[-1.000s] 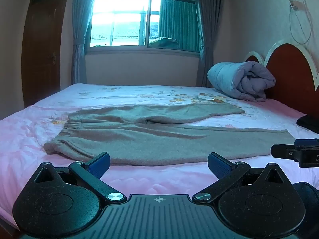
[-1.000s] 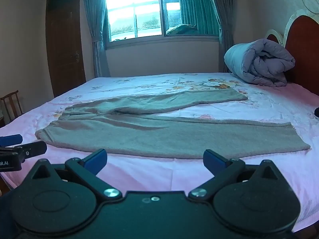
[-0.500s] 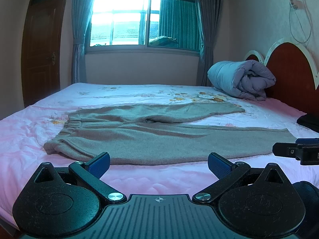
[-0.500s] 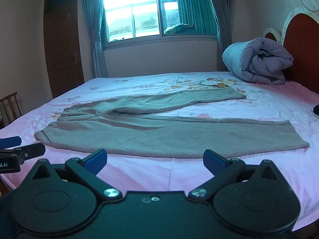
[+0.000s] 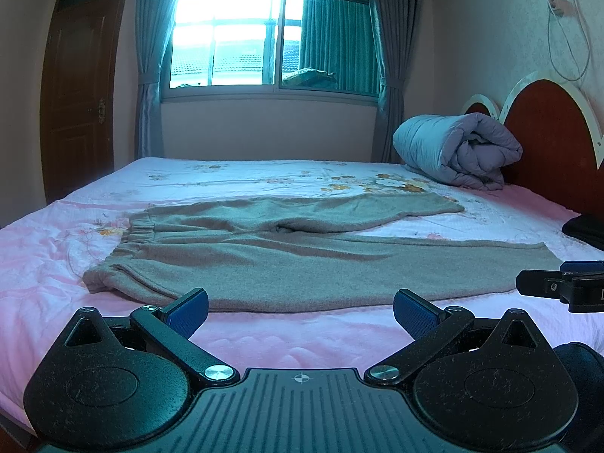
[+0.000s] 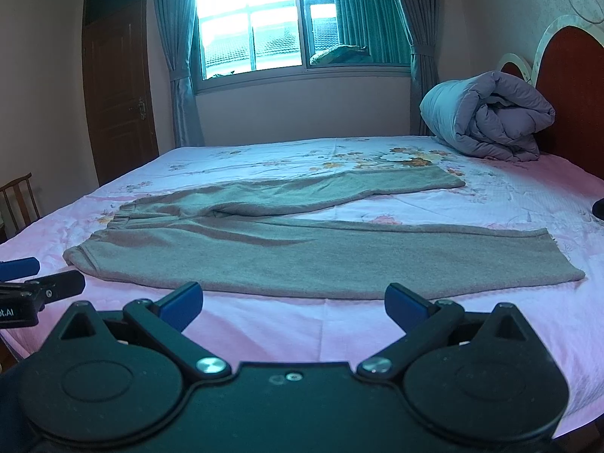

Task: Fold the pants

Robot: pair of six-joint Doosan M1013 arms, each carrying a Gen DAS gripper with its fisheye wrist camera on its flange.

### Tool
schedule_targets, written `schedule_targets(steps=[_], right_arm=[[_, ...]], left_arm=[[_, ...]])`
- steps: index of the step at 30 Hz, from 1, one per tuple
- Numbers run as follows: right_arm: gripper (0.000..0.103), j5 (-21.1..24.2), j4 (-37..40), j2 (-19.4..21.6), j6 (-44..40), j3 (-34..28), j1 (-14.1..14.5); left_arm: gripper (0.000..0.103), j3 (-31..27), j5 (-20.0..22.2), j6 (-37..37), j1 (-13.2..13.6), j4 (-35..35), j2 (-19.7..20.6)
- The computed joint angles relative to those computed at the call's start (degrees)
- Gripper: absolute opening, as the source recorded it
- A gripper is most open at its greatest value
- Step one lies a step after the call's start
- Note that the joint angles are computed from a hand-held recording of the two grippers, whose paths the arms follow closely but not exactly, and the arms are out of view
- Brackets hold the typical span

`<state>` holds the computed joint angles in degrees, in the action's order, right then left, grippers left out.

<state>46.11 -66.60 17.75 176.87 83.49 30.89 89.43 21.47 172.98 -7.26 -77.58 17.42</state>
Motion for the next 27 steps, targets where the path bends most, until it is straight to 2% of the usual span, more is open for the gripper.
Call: schedule_targets(steps=[27], right_arm=[[0.097,-0.03,0.02,-0.14,0.03,0.24,-0.14]], left_arm=[[0.103,-0.17,0.14,-0.11,0.08,0.68,0.15]])
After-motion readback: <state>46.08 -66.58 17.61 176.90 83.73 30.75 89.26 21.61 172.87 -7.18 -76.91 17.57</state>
